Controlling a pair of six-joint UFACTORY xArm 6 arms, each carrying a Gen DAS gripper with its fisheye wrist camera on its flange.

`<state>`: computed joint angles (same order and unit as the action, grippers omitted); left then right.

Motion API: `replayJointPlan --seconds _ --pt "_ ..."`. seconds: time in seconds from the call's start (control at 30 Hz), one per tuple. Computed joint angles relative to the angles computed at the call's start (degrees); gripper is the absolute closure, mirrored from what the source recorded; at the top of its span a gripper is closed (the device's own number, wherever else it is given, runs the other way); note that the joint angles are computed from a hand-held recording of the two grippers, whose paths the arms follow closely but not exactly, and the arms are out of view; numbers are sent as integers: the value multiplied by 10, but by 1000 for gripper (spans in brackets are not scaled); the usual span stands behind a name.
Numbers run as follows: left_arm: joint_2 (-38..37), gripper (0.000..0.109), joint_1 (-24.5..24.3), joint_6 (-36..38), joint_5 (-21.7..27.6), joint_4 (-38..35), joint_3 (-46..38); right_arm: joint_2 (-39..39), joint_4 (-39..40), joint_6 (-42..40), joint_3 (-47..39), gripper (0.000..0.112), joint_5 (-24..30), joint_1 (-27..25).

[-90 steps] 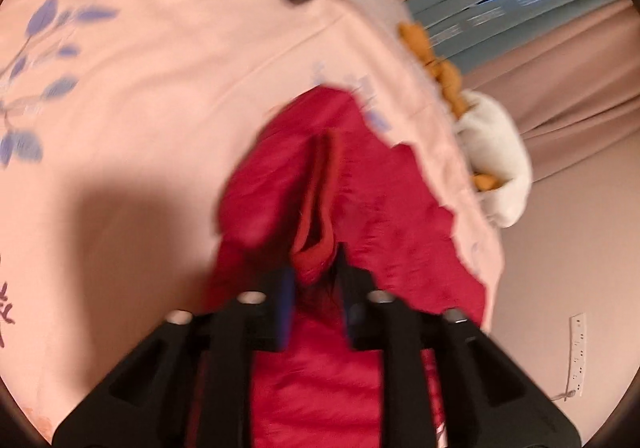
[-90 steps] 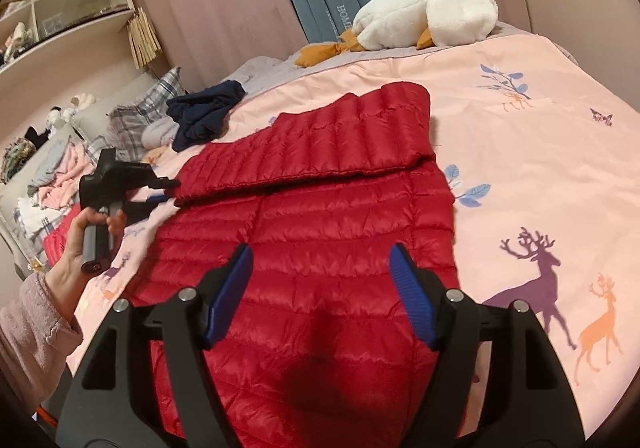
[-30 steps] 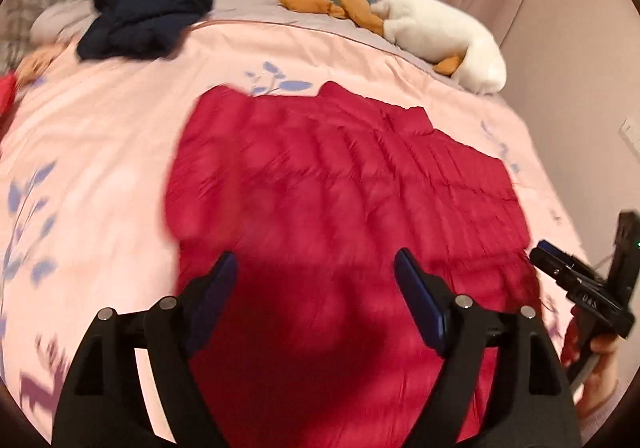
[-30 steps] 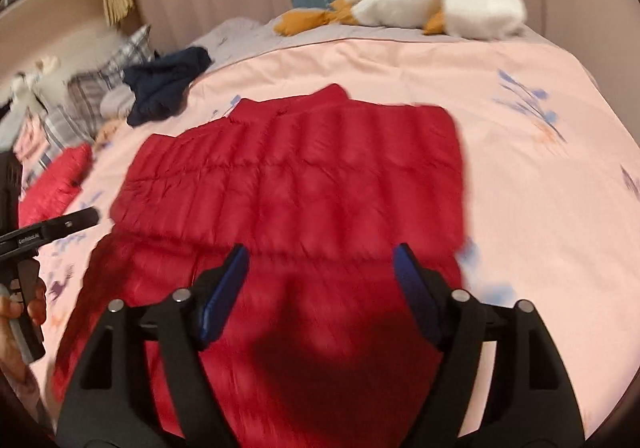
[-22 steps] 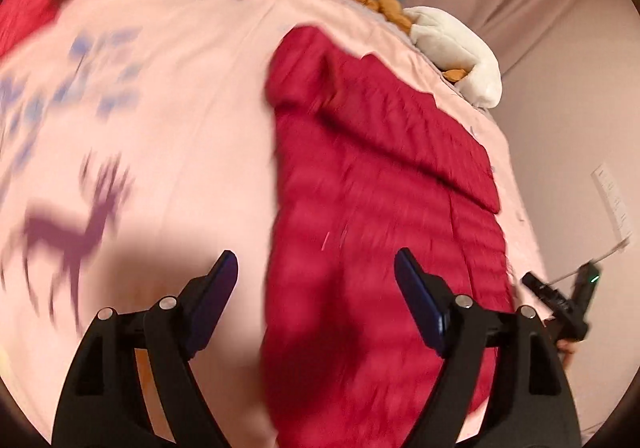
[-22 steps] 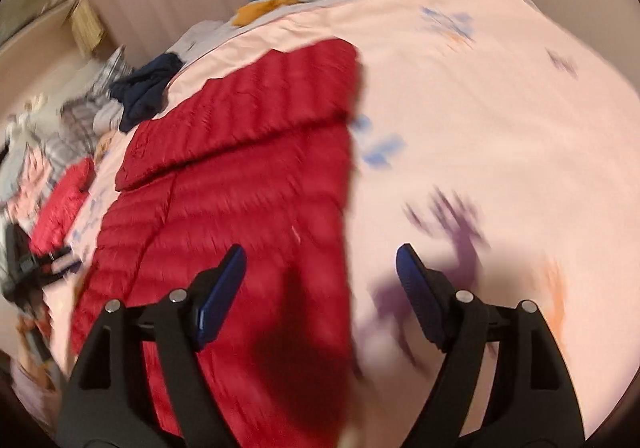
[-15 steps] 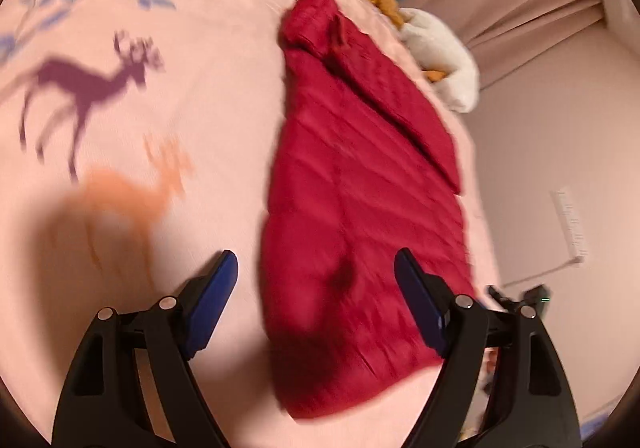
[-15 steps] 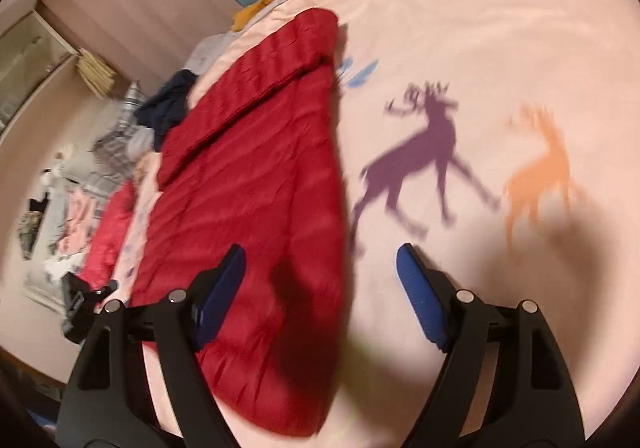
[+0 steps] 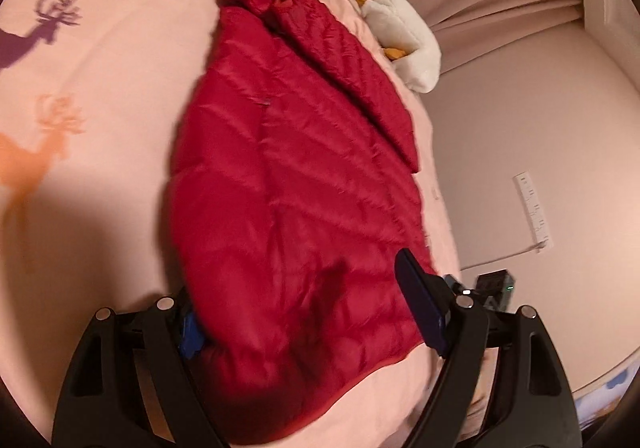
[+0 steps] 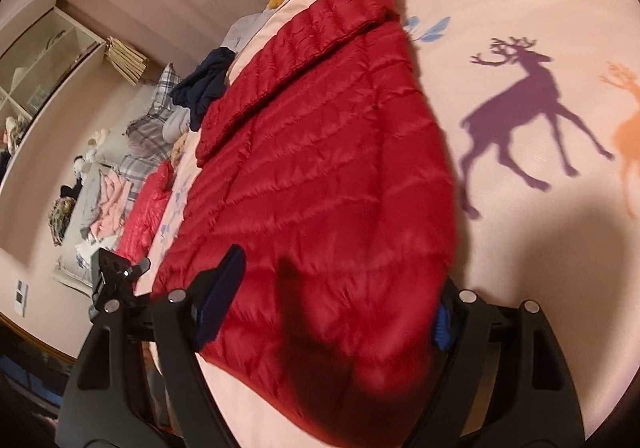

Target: Fold large clothes

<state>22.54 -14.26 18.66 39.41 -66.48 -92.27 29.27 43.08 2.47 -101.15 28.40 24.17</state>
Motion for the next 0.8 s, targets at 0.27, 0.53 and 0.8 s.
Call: replayJointPlan --seconds 0.27,0.53,0.8 --pt "-21 38 -8 15 -4 -31 28 -21 35 -32 25 41 19 3" --pt "-72 50 -14 21 -28 -12 100 -80 101 -93 112 41 -8 14" --pt "-33 78 -18 -45 -55 10 63 -36 14 -10 78 63 -76 34"
